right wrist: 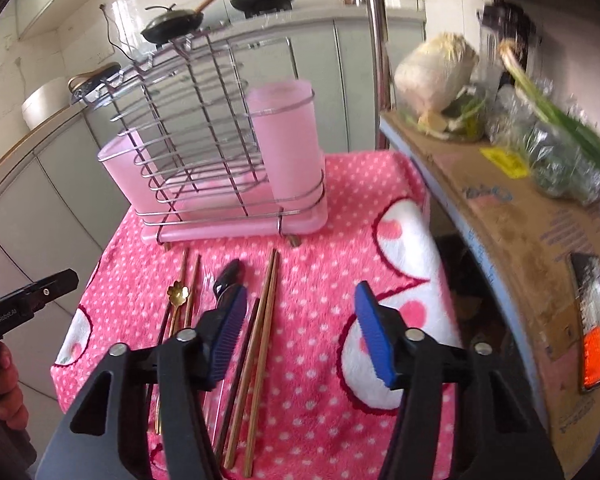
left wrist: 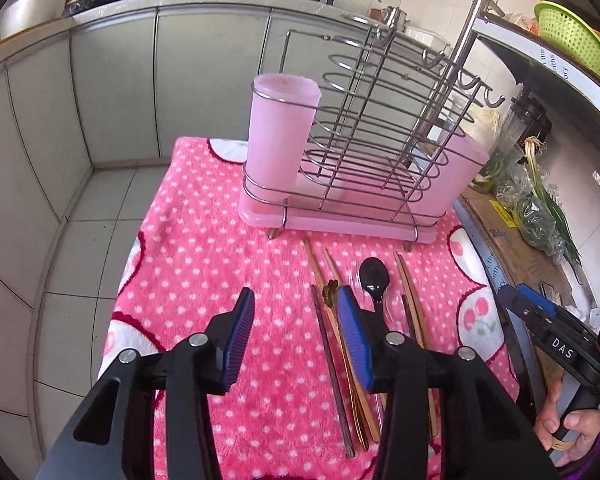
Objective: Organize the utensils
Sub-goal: 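Lower left tool and grasp dark metal chopstick while right tool grasps a wooden chopstick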
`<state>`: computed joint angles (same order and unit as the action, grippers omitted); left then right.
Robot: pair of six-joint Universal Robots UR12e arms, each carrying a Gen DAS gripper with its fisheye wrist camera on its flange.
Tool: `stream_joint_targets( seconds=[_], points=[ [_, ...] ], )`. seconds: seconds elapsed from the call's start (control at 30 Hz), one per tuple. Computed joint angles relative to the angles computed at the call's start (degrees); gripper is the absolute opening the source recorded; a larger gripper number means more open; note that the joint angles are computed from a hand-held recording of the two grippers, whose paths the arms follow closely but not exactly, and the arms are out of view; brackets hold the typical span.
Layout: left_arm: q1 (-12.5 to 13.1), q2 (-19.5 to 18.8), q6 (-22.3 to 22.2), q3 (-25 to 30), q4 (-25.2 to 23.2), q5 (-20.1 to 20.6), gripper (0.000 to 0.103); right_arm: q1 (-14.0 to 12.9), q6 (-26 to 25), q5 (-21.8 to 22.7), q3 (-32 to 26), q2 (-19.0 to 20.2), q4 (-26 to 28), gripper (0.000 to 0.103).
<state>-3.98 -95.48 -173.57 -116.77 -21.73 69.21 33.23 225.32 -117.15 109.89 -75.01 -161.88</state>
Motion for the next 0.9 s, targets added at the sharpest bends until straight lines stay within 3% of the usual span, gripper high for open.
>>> stream_joint_targets(
  seconds=[0.13,0.23,0.43,0.7,0.9],
  points=[
    [-0.4,-2.1,1.5,3.3,-9.4,-1.9,0.029,-2.2,1.5,7.1,0.9,0.0,-1.1,0.035],
    [-1.1,-4.3,3.1,5.9,-16.1,-2.4,0.025,-3.5,2.5,11.1,1.6,0.2,-2.2,0.032],
    [-3.4,-8.4,4.0,10.5,-25.0,0.4,0.021,-5.2,3.6,15.3,2.2,0.7,-2.6,0.032],
    [-5.9,-12.0,3.6,14.2,-29.3,4.8,0.01,-6.9,3.7,19.2,2.5,1.1,-3.6,0.032],
    [-6.4,-12.6,3.6,14.6,-28.8,5.6,0.005,-7.9,3.9,22.4,2.1,1.6,-3.5,0.032]
  ],
)
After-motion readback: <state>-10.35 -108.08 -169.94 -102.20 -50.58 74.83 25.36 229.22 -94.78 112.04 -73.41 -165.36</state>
